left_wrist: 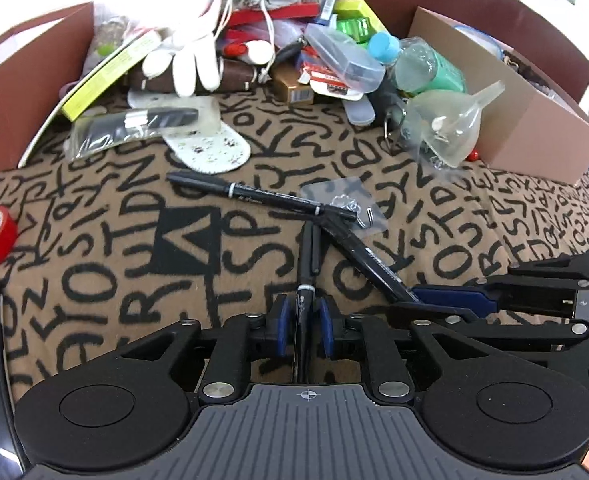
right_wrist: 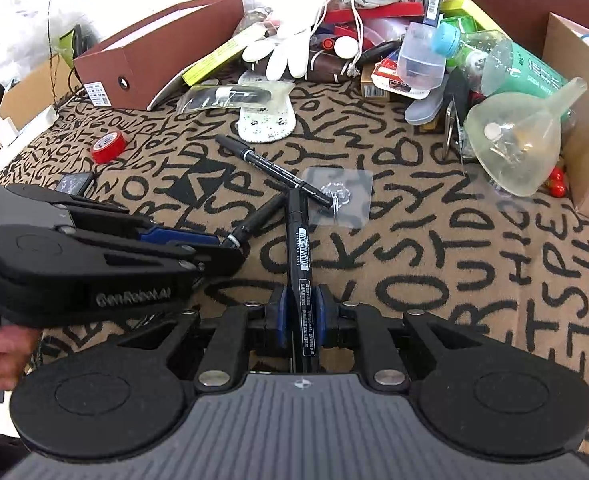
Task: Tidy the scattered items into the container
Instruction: 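Lift the held black markers off the mat with both grippers, then carry the markers into the cardboard box and open both grippers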
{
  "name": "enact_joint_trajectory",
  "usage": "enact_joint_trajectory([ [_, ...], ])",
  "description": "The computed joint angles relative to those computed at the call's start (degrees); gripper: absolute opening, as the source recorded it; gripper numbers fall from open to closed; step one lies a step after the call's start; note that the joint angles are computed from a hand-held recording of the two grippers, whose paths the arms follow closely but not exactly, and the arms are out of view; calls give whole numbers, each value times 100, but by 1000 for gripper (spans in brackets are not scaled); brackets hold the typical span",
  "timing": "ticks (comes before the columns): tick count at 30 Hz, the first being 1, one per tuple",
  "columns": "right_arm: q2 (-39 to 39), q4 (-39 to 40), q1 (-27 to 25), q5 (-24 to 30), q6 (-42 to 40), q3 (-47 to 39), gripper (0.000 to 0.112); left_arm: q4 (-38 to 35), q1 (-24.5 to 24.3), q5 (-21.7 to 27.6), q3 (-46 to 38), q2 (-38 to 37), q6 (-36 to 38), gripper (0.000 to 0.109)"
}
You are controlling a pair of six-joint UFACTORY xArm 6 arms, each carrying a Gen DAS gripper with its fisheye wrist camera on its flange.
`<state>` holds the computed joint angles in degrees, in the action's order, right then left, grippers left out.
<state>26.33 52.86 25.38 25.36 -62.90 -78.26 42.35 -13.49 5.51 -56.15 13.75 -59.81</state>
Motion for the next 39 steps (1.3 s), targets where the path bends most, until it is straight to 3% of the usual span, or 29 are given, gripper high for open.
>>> enact_joint_trajectory([
  [1,44,-24,14,-15,17,-51,18,69,-11,38,-58,42,-4,32],
  [3,135,-72,54,-74,53,-134,18,207,-36,171,-168,99,-26,12],
  [5,218,-39,79,-119,-21,-211,18,60,-25,172,-201,134,115,4],
  [12,-69,553,-32,62,-412,-24,16,-492,-35,-128,63,-145,514,4],
  [17,-370,1178,-128,45,-945,70,16,87,-50,-191,-49,-344,42,4],
  [24,-574,1848,-319,-122,-1572,-97,16,426,-243,-72,-836,-191,96,4],
  [29,-621,2396,-573,-274,-1996,-371,16,124,-458,-138,-1697,211,644,4],
  [33,-489,2648,-798,-424,-2122,-769,16,-802,-711,-77,-2599,765,1637,4],
  [39,-95,2524,-1161,-686,-1936,-1547,16,-3225,-1135,367,-4572,1961,3840,4],
])
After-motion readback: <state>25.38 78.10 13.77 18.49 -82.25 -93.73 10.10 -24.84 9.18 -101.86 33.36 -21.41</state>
